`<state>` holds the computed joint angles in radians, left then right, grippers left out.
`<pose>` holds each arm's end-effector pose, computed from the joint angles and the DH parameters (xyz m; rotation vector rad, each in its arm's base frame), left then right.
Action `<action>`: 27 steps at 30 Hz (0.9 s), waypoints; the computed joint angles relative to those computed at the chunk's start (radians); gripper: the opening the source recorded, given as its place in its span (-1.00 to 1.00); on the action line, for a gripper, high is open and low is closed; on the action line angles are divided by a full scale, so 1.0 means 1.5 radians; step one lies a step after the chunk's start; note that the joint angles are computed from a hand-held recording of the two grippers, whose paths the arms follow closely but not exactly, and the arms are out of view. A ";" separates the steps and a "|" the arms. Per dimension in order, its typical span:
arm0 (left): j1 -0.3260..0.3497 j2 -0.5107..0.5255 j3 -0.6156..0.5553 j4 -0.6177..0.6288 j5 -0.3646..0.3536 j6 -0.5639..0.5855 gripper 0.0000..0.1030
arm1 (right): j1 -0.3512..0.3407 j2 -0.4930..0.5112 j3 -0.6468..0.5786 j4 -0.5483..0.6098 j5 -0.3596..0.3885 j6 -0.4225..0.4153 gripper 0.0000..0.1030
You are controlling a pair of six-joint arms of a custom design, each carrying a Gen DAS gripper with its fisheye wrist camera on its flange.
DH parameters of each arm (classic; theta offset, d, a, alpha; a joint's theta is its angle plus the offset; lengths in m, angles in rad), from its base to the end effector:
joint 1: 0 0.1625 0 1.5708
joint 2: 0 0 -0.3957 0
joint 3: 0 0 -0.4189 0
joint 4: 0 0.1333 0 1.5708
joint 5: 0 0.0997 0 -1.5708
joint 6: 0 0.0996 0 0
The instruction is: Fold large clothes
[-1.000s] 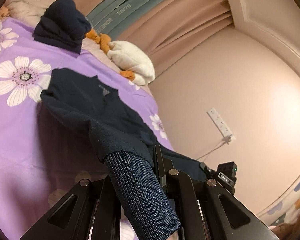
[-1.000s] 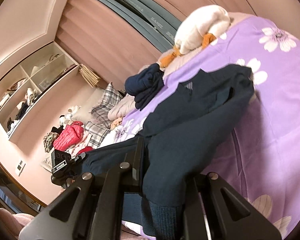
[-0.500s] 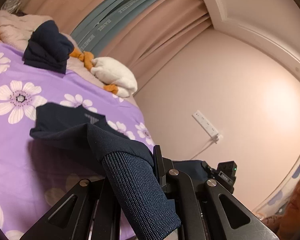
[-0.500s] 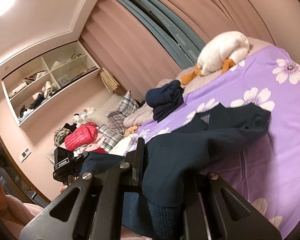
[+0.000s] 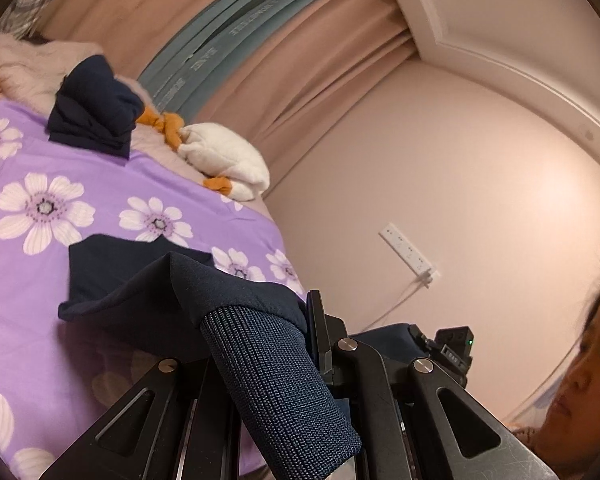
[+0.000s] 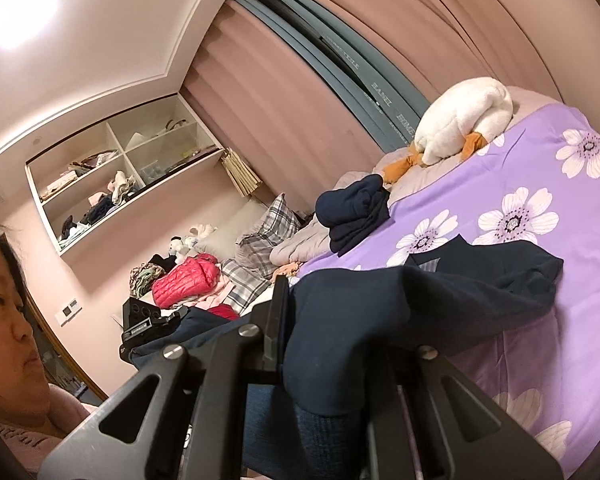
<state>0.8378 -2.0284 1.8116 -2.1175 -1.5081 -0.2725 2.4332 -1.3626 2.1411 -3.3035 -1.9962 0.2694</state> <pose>-0.1472 -0.3721 0.6047 -0.5742 -2.5965 0.9755 0.4486 -0.2629 0.2844 -0.4808 2.5649 -1.4320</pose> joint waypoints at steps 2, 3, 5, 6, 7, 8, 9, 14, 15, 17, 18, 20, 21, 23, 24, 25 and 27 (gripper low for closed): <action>0.019 0.014 -0.007 0.003 -0.008 -0.017 -0.87 | -0.018 -0.003 0.003 0.005 0.012 0.021 -0.72; 0.033 0.026 -0.012 0.003 -0.012 -0.026 -0.87 | -0.031 -0.005 0.003 0.011 0.019 0.036 -0.71; 0.053 0.047 -0.022 0.008 -0.017 -0.037 -0.86 | -0.060 -0.010 0.008 0.019 0.043 0.070 -0.71; 0.069 0.065 -0.031 0.009 -0.023 -0.045 -0.87 | -0.076 -0.013 0.008 0.024 0.054 0.085 -0.71; 0.078 0.077 -0.038 0.010 -0.026 -0.048 -0.87 | -0.084 -0.014 0.007 0.029 0.058 0.094 -0.71; 0.081 0.081 -0.043 0.015 -0.026 -0.049 -0.87 | -0.097 -0.011 0.004 0.032 0.065 0.105 -0.70; 0.091 0.098 -0.054 0.015 -0.025 -0.051 -0.87 | -0.111 -0.009 0.002 0.031 0.078 0.111 -0.70; 0.117 0.153 -0.099 0.030 -0.019 -0.052 -0.87 | -0.156 0.008 -0.025 0.037 0.109 0.130 -0.70; 0.123 0.172 -0.114 0.034 -0.011 -0.051 -0.87 | -0.165 0.012 -0.033 0.042 0.114 0.129 -0.70; 0.136 0.198 -0.137 0.047 -0.011 -0.060 -0.87 | -0.181 0.017 -0.045 0.052 0.118 0.137 -0.70; 0.142 0.207 -0.144 0.053 -0.015 -0.062 -0.87 | -0.191 0.018 -0.048 0.056 0.125 0.141 -0.70; 0.153 0.234 -0.163 0.062 -0.016 -0.070 -0.87 | -0.209 0.025 -0.061 0.072 0.131 0.148 -0.70; 0.156 0.245 -0.172 0.069 -0.013 -0.069 -0.87 | -0.216 0.030 -0.068 0.081 0.130 0.156 -0.70; 0.162 0.263 -0.186 0.077 -0.007 -0.072 -0.87 | -0.231 0.036 -0.076 0.091 0.135 0.161 -0.70; 0.169 0.279 -0.197 0.082 -0.009 -0.075 -0.87 | -0.238 0.039 -0.080 0.097 0.135 0.168 -0.70; 0.174 0.292 -0.205 0.085 -0.006 -0.078 -0.87 | -0.245 0.041 -0.082 0.100 0.138 0.171 -0.70; 0.184 0.315 -0.218 0.090 0.001 -0.084 -0.87 | -0.262 0.047 -0.088 0.108 0.142 0.183 -0.70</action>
